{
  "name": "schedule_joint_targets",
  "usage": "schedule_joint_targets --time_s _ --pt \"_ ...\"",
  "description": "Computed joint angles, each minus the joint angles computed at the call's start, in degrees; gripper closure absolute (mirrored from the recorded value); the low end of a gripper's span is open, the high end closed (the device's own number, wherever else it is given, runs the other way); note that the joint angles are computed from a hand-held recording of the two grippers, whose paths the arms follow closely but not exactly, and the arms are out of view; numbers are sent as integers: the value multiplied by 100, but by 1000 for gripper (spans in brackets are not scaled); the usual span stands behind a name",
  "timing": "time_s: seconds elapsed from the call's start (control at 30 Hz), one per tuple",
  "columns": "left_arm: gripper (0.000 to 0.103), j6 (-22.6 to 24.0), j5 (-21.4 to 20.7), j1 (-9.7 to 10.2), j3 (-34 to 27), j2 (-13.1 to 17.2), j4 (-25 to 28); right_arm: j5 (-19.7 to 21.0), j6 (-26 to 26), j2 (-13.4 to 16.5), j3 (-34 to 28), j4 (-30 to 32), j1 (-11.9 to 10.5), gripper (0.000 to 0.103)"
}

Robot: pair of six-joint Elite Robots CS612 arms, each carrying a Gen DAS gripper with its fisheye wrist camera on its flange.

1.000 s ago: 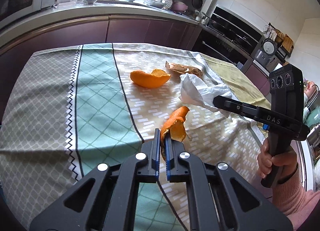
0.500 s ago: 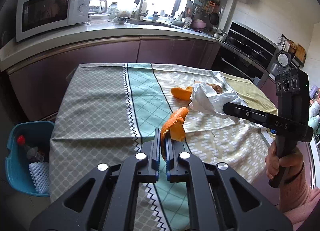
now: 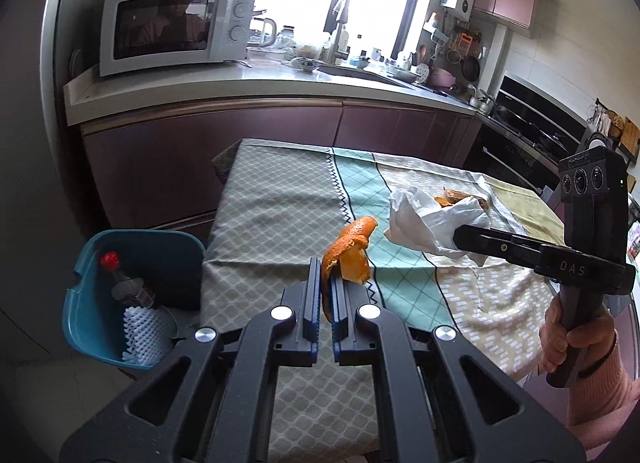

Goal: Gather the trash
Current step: 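Carry the peel and tissue with both tools over the teal bin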

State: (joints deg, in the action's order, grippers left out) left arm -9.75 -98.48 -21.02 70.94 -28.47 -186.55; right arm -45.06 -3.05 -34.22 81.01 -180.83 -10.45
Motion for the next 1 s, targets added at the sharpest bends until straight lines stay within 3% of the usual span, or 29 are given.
schedule_joint_targets --time_s 0.47,1.0 --pt "98 -344 543 209 282 -95 -225 79 -513 195 -578 762 362 97" --pt "98 -645 788 387 225 -5 -77 -64 -969 472 -1227 1640 647 97"
